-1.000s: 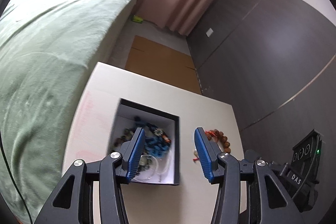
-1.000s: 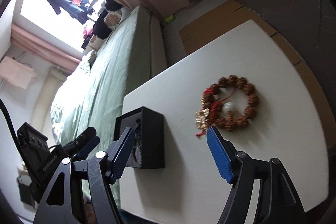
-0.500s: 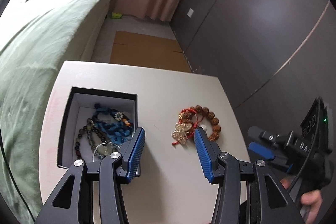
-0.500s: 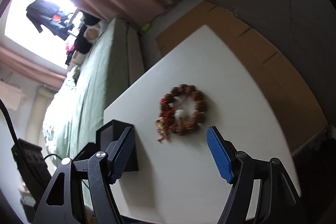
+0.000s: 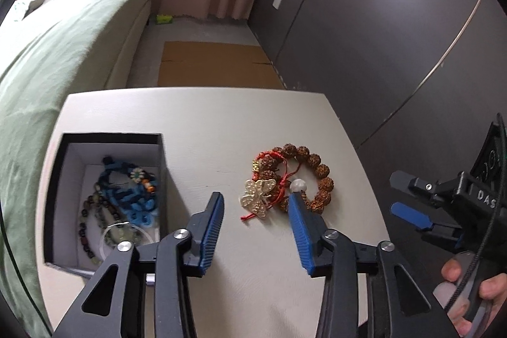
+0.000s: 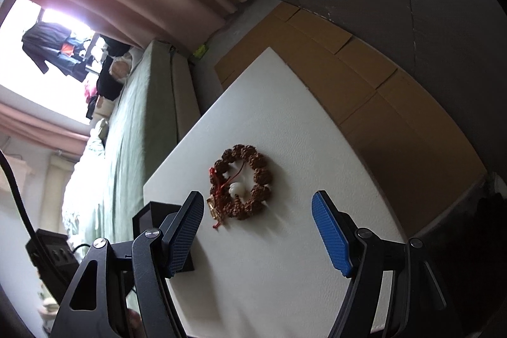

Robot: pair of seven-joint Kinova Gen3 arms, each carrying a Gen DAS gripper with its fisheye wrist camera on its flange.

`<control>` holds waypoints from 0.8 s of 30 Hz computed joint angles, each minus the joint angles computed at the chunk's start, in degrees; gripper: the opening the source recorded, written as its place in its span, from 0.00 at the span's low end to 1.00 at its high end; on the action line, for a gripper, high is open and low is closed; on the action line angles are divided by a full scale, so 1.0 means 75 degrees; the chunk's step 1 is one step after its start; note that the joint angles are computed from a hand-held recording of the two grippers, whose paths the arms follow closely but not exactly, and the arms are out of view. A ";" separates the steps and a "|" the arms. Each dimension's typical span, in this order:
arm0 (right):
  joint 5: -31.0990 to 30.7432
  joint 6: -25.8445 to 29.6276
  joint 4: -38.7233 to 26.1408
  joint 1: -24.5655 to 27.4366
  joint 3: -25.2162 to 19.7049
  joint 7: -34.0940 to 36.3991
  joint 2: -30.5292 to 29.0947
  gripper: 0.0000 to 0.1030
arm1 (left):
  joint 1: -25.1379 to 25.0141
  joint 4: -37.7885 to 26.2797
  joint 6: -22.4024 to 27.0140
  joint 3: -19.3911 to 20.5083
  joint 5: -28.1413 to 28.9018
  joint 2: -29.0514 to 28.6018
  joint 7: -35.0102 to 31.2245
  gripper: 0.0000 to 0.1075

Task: Organize jewelry
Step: 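Open both tools in the box and move them back over the brown bracelets, then grasp the gold butterfly charm bracelet with the left tool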

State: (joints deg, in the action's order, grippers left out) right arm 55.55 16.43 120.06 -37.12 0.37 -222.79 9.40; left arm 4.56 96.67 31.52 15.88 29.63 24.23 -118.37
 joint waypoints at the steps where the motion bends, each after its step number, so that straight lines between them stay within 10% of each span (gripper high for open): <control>1: 0.0015 -0.0041 0.0012 0.0019 0.0021 -0.0022 0.0010 0.69 | 0.0102 -0.0088 0.0028 -0.0057 -0.0084 0.0091 0.0088 0.36; 24: -0.2153 -0.1260 -0.0100 0.0172 0.0827 0.2147 0.0587 0.69 | 0.0861 -0.0987 -0.0076 -0.0172 -0.1635 0.1174 0.1372 0.34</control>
State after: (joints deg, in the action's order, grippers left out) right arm 39.40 6.97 119.31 -35.83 6.58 -206.69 13.80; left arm 11.02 89.27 30.95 14.59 17.36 33.04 -108.08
